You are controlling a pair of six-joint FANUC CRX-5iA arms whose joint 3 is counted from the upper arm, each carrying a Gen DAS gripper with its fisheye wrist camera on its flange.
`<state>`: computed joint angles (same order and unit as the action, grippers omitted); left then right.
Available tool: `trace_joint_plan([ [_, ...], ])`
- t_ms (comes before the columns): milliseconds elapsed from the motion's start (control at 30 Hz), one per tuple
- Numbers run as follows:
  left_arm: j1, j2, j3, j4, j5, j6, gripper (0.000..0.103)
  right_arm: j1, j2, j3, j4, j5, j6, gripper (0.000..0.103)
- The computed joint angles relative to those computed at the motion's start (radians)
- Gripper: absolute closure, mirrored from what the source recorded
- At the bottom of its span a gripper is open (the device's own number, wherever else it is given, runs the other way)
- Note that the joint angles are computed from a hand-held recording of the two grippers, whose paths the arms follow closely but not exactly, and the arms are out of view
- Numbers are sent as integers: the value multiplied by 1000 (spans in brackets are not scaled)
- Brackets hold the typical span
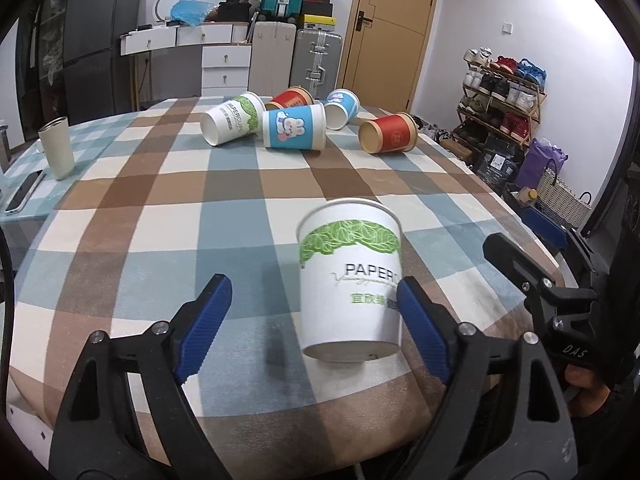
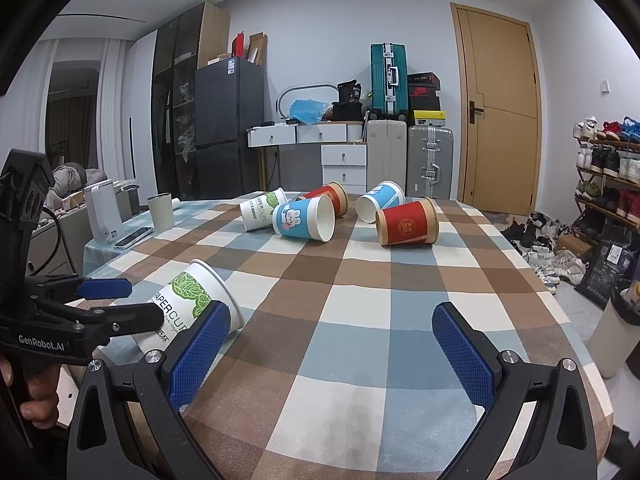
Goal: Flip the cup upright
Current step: 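Grasp the white cup with the right gripper while the left gripper releases it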
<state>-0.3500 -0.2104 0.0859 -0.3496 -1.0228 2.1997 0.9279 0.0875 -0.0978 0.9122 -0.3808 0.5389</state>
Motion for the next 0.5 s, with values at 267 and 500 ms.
trace_joint_plan([
  [267,8,-52,-27,-50,6,26,1,30,25,90,-208,-51,183,0],
  [500,8,-83,-44,-71,6,23,1,47,55,209,-434,-133,370,0],
])
